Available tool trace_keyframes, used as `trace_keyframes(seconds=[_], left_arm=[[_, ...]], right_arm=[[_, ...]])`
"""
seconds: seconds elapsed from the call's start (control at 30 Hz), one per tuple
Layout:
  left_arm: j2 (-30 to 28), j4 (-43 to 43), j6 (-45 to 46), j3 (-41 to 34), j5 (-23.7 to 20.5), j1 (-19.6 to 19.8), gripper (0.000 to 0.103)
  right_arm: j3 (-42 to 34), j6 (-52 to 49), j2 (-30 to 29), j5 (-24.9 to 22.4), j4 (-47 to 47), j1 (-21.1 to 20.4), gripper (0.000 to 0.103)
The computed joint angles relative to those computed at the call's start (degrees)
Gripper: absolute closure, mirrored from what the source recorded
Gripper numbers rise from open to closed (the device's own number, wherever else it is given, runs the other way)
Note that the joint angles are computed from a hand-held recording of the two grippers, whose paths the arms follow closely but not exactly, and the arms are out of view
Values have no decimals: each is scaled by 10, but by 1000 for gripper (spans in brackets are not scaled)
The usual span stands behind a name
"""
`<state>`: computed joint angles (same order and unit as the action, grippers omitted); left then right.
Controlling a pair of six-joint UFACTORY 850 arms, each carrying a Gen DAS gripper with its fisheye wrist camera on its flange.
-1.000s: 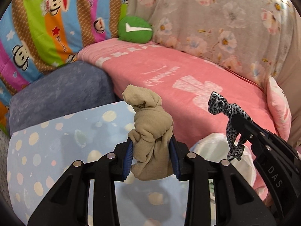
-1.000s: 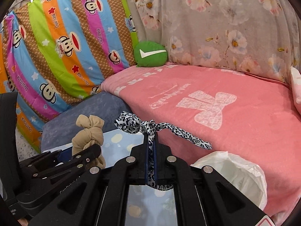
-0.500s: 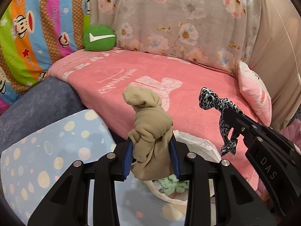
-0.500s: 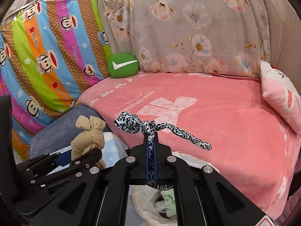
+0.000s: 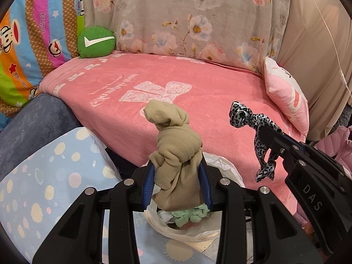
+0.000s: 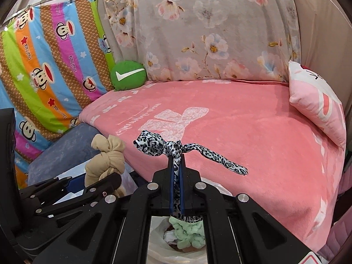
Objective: Collect trash
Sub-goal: 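Carry the stocking and leopard scrunchie over the bin while both tools open to drop them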
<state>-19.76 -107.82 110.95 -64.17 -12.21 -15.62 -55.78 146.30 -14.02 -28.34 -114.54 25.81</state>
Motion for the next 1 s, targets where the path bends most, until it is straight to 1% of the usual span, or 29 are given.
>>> trace_keyframes(seconds=[0.1,0.13,0.17,0.2,0.23,0.27,0.3,0.33,0.37,0.47,0.5,0.57,0.7,0.87,1.0], left_arm=[[-7,5,-5,-4,-3,-3,65],[-8,-5,4,-5,-1,-3,65],[-10,-25,21,-6,2,-5,61],[-11,-43,39,-6,3,-6,53],[-11,-64,60,-5,5,-7,49],[-10,-99,95,-3,6,-8,41],[-8,-145,139,-2,11,-10,33],[-7,-190,183,0,16,-11,30],[-6,-215,207,1,17,-10,29],[-8,-203,189,-2,20,-6,29],[-8,-207,192,-3,20,-4,29],[-7,-229,214,-1,21,-2,29],[-4,-239,223,3,20,3,29],[1,-253,239,11,19,9,29],[9,-268,256,21,17,12,29]], right_arm=[[1,1,-1,1,-1,-4,99],[2,3,-1,1,-2,-6,99],[2,5,-2,2,-2,-8,99],[0,7,-3,5,-3,-10,99],[1,13,-3,8,-6,-13,98],[1,23,-3,14,-13,-17,94],[1,28,-4,17,-15,-19,93],[2,29,-5,13,-12,-19,91],[2,34,-6,14,-14,-20,84],[0,34,-8,10,-15,-20,73],[-1,32,-8,11,-15,-19,70],[-3,24,-10,7,-10,-16,62],[-5,18,-11,6,-5,-12,59],[-4,10,-10,3,2,-7,53],[-4,-17,-9,-2,22,1,53]])
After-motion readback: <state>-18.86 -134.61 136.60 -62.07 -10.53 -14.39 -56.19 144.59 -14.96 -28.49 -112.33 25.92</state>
